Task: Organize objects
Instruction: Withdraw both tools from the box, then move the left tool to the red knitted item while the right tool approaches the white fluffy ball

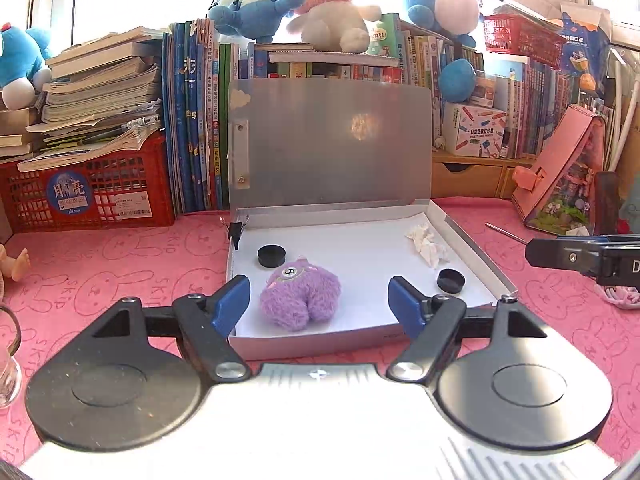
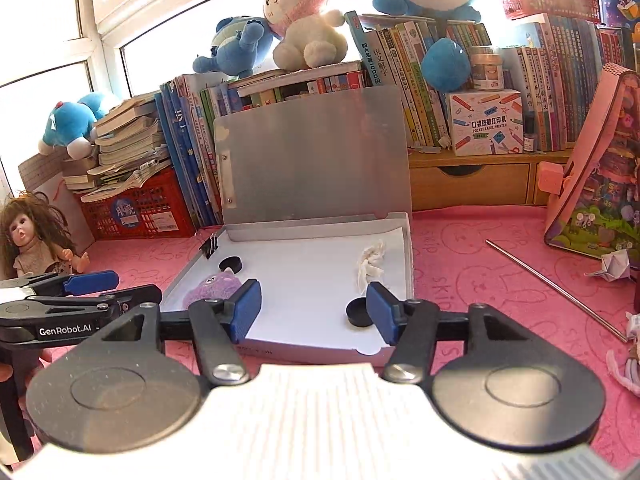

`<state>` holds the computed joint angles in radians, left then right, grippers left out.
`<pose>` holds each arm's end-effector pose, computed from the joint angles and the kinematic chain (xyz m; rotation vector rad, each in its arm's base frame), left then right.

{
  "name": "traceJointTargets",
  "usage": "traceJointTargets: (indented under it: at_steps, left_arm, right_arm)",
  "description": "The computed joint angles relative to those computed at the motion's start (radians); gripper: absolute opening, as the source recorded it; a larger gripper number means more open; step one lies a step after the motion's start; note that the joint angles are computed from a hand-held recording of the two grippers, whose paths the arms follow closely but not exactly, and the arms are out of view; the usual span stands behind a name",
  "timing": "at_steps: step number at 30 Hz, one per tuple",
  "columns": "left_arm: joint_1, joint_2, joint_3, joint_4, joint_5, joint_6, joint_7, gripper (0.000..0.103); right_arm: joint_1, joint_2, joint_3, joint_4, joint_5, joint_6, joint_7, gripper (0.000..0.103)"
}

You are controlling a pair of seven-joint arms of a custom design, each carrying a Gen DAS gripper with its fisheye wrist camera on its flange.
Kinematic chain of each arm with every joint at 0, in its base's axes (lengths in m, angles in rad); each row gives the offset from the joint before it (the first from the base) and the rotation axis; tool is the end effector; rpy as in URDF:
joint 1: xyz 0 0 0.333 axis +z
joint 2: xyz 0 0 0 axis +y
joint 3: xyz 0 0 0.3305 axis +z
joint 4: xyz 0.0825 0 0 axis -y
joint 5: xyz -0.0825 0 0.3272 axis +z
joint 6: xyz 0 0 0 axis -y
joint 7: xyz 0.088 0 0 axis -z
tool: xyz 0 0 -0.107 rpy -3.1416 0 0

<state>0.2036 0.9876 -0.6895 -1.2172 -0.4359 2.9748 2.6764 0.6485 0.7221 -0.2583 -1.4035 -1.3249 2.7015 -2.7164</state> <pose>0.7597 -0.1138 0.3687 -1.0617 2.1398 -1.2821 0.6302 0.3502 0.3664 -1.2374 1.8170 -0.8942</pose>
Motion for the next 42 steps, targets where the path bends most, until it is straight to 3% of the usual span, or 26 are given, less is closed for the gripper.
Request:
traceJointTargets:
  at_steps: [4, 8, 13, 19, 25, 33, 42]
  left_arm:
    - [0.179, -0.031, -0.195, -0.23, -0.025, 0.112, 0.132, 0.082]
    - [0.331, -0.013, -0.351, -0.403, 0.012, 0.208, 0.186, 0.083]
    - [0.445, 0.01, -0.436, -0.553, 0.075, 0.293, 0.179, 0.083]
    - [0.494, 0.012, -0.438, -0.65, 0.125, 0.361, 0.103, 0.083]
    - [0.537, 0.031, -0.445, -0.732, 0.215, 0.449, 0.053, 0.083]
    - [0.568, 0.033, -0.427, -0.803, 0.328, 0.52, -0.027, 0.083]
    - [0.554, 0.012, -0.363, -0.833, 0.423, 0.56, -0.13, 0.085]
  right_arm:
    - [0.052, -0.056, 0.0, -0.098, -0.076, -0.049, 0.064, 0.074]
    - [0.067, -0.102, 0.038, -0.179, -0.156, -0.092, 0.137, 0.076]
    - [0.068, -0.134, 0.096, -0.251, -0.237, -0.135, 0.211, 0.078]
    - [0.048, -0.132, 0.172, -0.278, -0.293, -0.177, 0.258, 0.08]
    - [0.042, -0.121, 0.207, -0.285, -0.327, -0.195, 0.305, 0.083]
    - [0.048, -0.098, 0.218, -0.273, -0.317, -0.196, 0.291, 0.084]
    - [0.049, -0.083, 0.215, -0.263, -0.349, -0.169, 0.334, 0.088]
